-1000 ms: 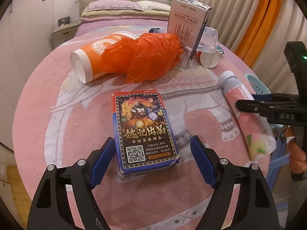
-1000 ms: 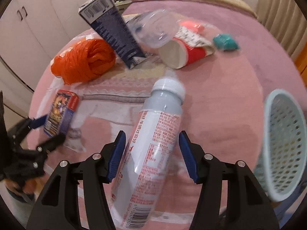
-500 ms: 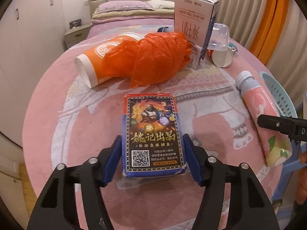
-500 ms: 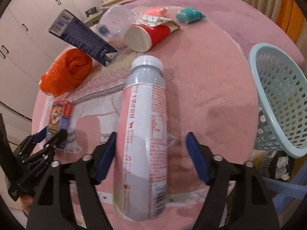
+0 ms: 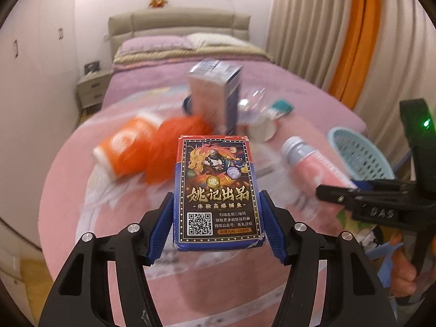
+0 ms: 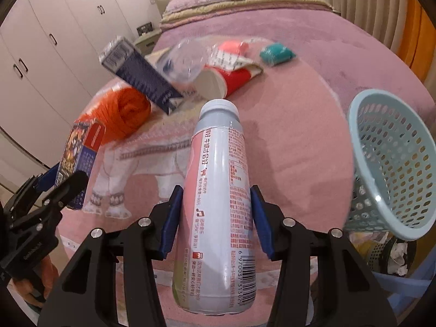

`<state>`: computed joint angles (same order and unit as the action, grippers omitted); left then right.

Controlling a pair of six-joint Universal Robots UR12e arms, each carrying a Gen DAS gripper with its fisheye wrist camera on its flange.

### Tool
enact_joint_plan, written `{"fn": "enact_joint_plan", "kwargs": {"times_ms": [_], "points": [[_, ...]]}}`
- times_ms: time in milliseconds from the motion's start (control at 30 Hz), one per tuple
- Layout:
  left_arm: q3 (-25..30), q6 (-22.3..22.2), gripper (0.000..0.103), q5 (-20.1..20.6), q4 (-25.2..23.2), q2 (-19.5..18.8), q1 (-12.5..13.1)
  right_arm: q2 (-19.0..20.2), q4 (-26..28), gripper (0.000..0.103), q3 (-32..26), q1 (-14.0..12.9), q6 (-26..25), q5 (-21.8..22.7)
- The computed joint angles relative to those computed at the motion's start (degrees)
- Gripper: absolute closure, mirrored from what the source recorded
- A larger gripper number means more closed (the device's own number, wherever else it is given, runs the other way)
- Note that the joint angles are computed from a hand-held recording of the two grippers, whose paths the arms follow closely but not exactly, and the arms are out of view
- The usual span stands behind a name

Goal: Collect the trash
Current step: 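Carry spray can and card box over the wastebasket and open both grippers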

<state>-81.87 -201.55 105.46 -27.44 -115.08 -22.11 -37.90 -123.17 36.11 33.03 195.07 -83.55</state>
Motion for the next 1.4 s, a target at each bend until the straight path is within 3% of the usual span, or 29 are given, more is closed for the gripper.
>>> {"fn": "enact_joint_plan", "kwargs": {"times_ms": [400,667,900,1033,1267,1400], "points": [[10.2,5.9,0.044,-5.1,2.8,-5.2,-1.6,-6.1,-11.6,0.057,9.3,-2.3,2.4,-3.8],[23.6,9.6,0.044,-12.4,-0.3,-12.5,-2.4,-8.9,-15.8,0.057,13.8,-5.3,7.5,-8.8],[40.6,9.8,0.044,-21.2,-10.7,-22.4,-2.7,-8.3,-13.5,0.057,14.1,-8.4,12.3,-10.4],[53.6,9.0,0.044,-25.4,-20.1,-30.2,-2.6,-6.7,-9.7,0.057,12.7,-9.8,14.3,-10.0],[72.2,9.0,0.044,-27.0,-34.3,-41.8,-3.1,-4.8,-4.2,0.057,11.6,-10.9,16.1,-10.1],[71.7,10.0,0.044,-28.2,-35.7,-42.3,-3.0,-5.0,-2.6,0.057,12.5,-11.0,16.1,-10.6]]}}
